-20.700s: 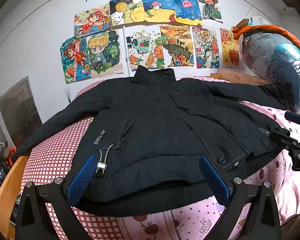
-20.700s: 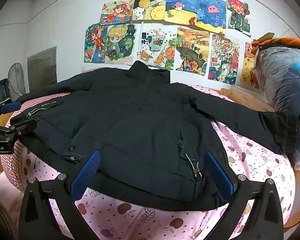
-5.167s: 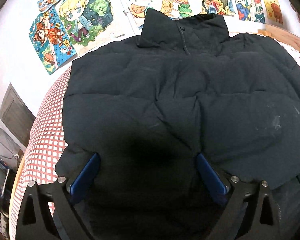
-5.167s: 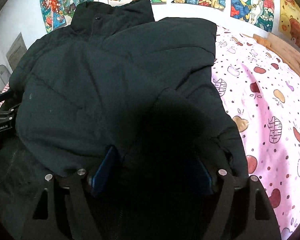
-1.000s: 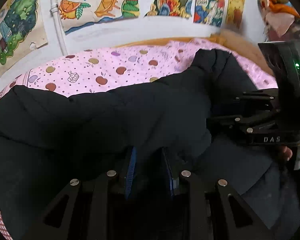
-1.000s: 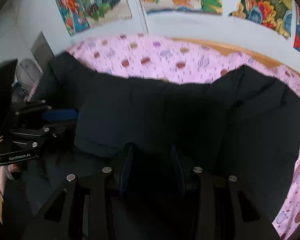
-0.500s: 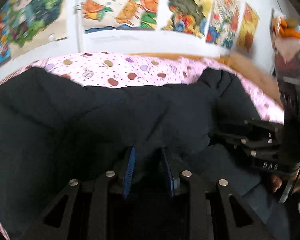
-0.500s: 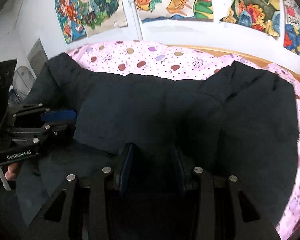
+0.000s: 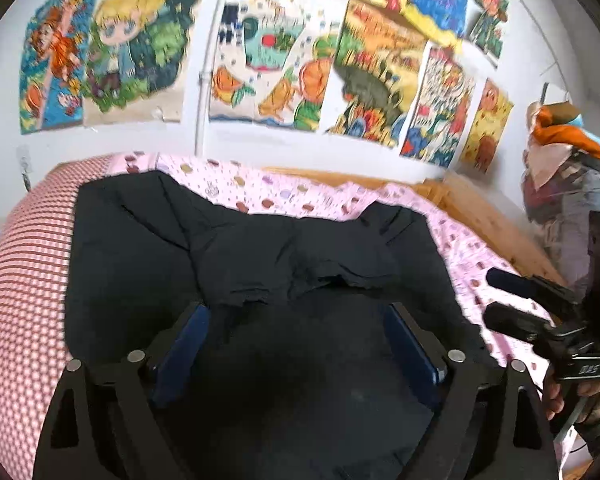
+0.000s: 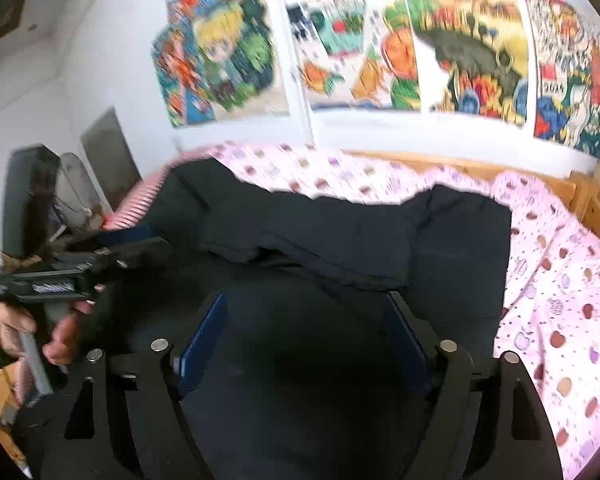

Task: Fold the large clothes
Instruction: 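Release the folded hem with both grippers and pull them back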

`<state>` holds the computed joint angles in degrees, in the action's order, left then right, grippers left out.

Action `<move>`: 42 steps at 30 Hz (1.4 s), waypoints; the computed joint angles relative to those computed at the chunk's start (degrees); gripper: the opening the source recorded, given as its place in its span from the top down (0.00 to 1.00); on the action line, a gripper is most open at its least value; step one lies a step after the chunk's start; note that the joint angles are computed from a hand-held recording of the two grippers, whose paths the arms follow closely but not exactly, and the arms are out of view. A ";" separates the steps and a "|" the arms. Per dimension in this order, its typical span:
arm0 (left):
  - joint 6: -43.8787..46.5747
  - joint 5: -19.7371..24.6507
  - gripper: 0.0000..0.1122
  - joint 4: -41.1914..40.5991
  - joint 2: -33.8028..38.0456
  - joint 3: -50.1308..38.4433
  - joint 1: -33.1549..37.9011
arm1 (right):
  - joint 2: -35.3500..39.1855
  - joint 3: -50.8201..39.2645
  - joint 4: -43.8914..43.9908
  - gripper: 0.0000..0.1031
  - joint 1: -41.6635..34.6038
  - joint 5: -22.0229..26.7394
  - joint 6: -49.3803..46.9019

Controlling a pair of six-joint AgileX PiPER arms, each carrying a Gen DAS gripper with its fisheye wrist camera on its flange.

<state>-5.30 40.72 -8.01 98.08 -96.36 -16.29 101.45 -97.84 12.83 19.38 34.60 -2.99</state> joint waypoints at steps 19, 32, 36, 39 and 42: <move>-10.86 -2.01 0.08 9.98 -31.12 20.95 -10.33 | -34.48 23.48 -29.05 0.11 15.89 0.72 31.98; -41.20 14.72 0.08 46.28 -46.56 29.68 -37.03 | -42.94 29.32 -60.71 0.11 47.52 22.75 63.88; -45.02 19.33 0.08 46.89 -50.34 33.81 -41.43 | -44.26 33.34 -62.29 0.11 53.12 26.58 65.86; -45.42 20.86 0.08 45.50 -52.22 36.51 -42.35 | -45.32 36.24 -63.23 0.11 57.74 29.41 67.50; -45.91 21.30 0.08 45.07 -53.73 39.16 -43.78 | -46.83 39.48 -61.40 0.11 59.99 30.46 68.99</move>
